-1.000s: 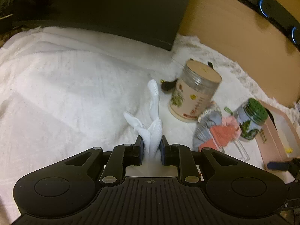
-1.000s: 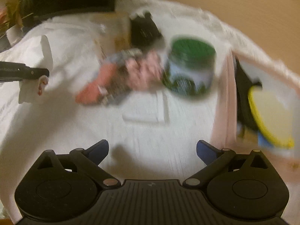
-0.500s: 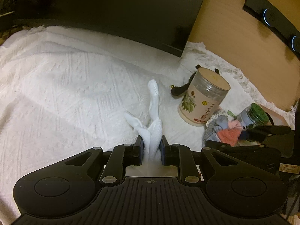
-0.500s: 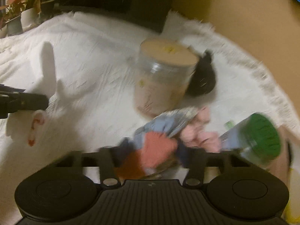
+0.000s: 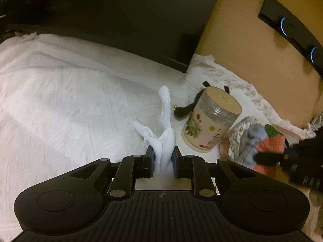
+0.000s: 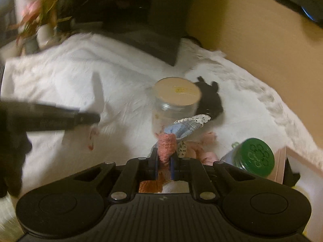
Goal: Organize soft objects
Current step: 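Grasp the pink and blue socks with the right tool while the left tool holds the glove, then carry glove and socks to the pink box while the left tool releases the glove inside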
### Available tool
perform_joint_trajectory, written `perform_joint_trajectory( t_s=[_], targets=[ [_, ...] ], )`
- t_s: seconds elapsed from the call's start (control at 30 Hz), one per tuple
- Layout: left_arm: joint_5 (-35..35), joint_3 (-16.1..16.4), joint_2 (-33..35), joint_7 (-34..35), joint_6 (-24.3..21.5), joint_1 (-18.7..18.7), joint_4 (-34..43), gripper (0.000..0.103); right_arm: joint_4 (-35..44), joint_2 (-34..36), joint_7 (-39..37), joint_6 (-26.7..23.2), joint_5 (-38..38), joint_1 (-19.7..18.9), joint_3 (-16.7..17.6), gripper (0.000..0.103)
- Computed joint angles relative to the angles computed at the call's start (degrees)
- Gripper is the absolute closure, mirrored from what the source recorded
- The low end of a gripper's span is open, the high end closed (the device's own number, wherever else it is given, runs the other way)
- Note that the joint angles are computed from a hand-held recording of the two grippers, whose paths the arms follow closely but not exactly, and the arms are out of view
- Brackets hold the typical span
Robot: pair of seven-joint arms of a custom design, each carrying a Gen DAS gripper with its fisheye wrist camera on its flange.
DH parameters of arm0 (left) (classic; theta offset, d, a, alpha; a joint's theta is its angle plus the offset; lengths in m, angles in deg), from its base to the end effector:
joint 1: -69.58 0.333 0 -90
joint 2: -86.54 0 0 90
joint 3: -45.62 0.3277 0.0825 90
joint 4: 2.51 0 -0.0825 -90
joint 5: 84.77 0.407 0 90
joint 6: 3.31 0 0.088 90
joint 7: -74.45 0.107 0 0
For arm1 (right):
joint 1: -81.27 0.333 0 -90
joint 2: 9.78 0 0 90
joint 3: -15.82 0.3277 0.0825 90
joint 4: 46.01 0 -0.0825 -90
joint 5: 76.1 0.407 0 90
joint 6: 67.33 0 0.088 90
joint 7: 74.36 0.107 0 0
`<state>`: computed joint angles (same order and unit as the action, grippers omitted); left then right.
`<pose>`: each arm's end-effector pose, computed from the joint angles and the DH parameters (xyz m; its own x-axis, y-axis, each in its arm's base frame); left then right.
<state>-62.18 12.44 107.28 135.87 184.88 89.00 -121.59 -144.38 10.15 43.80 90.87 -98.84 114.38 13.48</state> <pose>0.6293 -0.1646 0.3847 -0.1729 -0.9355 0.3082 -0.6707 -0.1174 -0.7324 0.6096 0.3860 0.4641 0.3463 -0.9372 0.0410 -0.6847 -0.2823 -0.6719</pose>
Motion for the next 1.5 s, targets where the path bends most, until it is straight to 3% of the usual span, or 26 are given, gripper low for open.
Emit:
perform_joint_trajectory(
  t_s=[0.1,0.2,0.33,0.57,0.73,0.87,1.1,1.3,1.43,1.5],
  targets=[
    [0.2,0.6,0.5,0.8,-0.2,-0.8,2.0,0.082,2.1,0.0,-2.7,-0.9,7.3,-3.3,2.2,0.092],
    [0.1,1.8,1.8,2.3,-1.5,-2.2,6.7,0.082,4.2,-0.3,-2.7,-1.4,9.8,-4.3,1.7,0.093],
    [-1.9,0.6,3.8,6.4,-5.2,-2.6,14.2,0.082,4.0,-3.0,-1.5,1.3,10.9,-5.5,0.8,0.093],
    [-5.0,3.7,5.6,11.1,-6.6,-10.5,23.3,0.082,-2.1,-10.9,12.9,6.4,-7.1,-4.0,-4.9,0.093],
    [-7.1,-1.8,10.2,18.5,-9.8,-13.4,30.1,0.082,-9.6,-18.6,25.3,6.1,-21.3,-6.4,-5.4,0.093],
    [-8.9,-5.6,14.9,24.4,-14.3,-16.9,36.1,0.082,-15.7,-24.8,33.9,4.4,-30.2,-10.4,-3.5,0.093],
    [-12.9,-8.5,21.3,32.9,-22.6,-23.7,43.5,0.082,-24.1,-32.8,38.4,2.3,-32.9,-17.9,-0.1,0.092],
    [-16.2,-5.8,23.7,35.7,-29.5,-29.5,47.2,0.082,-27.2,-34.9,36.9,2.1,-29.9,-22.5,2.2,0.092],
    [-17.7,-1.1,25.5,34.3,-34.8,-34.5,51.5,0.082,-29.0,-35.9,35.2,2.8,-27.4,-25.0,3.9,0.092],
    [-18.5,1.3,27.7,33.8,-40.2,-37.2,56.2,0.081,-29.2,-35.6,34.4,3.5,-26.2,-26.3,4.8,0.092]
  ],
)
